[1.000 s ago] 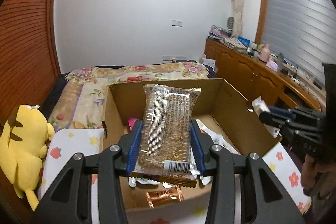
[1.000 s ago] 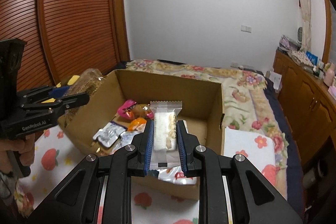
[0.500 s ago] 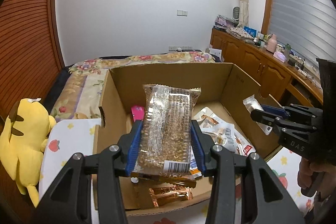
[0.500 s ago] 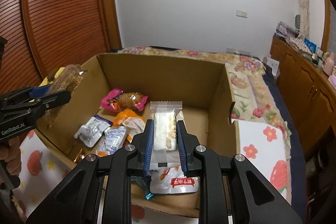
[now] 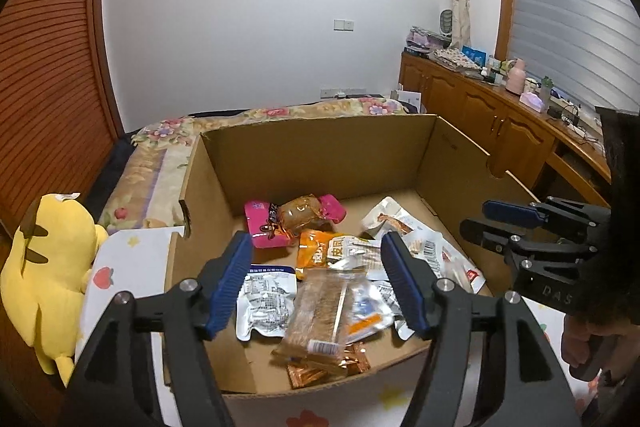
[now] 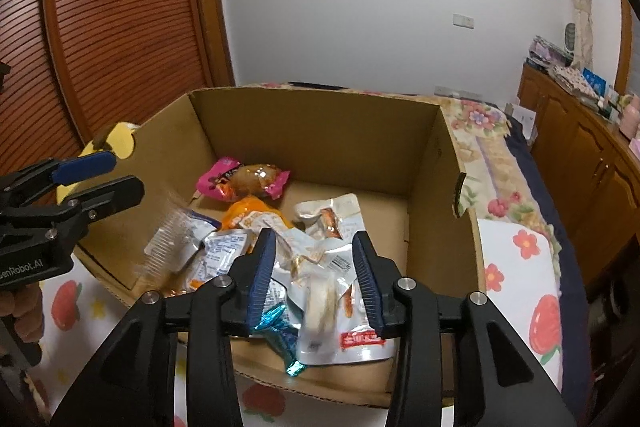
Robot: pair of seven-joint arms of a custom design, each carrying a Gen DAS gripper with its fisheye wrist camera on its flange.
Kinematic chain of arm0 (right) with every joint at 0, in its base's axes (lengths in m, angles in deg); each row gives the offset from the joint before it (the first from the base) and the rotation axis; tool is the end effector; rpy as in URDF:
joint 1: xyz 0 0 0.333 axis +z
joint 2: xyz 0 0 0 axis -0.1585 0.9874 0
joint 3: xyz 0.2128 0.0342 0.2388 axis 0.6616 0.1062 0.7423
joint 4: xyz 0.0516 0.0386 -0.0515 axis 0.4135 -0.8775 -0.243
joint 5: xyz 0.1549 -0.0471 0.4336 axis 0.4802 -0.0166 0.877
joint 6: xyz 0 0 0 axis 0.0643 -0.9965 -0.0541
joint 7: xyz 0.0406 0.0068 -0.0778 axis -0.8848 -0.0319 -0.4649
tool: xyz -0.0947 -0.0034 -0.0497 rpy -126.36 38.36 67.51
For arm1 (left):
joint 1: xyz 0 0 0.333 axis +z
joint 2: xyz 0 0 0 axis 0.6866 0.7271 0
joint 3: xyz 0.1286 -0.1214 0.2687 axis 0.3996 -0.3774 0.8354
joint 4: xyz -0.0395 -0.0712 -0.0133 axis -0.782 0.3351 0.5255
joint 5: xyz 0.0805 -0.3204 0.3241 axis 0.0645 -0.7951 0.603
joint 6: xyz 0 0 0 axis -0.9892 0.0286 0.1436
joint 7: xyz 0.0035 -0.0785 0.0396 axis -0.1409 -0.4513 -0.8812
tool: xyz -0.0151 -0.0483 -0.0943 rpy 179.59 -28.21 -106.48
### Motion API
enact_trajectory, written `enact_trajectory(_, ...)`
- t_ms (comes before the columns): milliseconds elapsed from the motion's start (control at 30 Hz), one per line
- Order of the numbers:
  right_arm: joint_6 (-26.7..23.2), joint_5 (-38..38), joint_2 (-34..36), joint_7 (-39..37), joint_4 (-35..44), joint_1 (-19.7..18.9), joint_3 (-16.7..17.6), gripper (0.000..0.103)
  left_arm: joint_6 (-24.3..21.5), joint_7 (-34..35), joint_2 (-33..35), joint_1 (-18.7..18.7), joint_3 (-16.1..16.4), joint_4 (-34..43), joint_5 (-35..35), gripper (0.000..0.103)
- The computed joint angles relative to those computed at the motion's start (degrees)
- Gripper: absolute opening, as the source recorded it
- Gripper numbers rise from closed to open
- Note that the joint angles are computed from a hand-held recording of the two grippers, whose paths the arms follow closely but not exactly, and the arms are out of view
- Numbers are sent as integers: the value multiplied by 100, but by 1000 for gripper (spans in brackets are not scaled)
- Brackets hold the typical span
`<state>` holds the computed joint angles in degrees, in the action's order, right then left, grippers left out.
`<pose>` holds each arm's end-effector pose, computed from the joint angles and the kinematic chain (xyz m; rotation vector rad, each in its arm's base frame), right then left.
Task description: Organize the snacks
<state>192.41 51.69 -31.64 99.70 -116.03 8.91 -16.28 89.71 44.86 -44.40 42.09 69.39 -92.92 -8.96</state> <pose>0.6808 0.2628 0.5298 -2.0293 1.0982 -0.4603 0.5973 -0.0771 0.5426 -1.7081 1.6032 -0.8673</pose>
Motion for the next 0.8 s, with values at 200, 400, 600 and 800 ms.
enact_trajectory(200,124,608,-309,-491,-323,-88,126,41,154,-458,-263,188,-163,-214,562,76)
enact_trajectory(400,295,1105,-874,-885,-893,-24,128,42,32,-583,-815,121,-164,-576,674,83)
enact_trajectory(600,424,1599,-1582,-1129,-1467,85,26,59,-13,-1313,-1444,532,-544,-950,1363,101)
enact_trajectory(800,859,1803,-2101,-1272,-1952,252,-54,92,14,-1807,-1924,624,-626,-1271,1709,103)
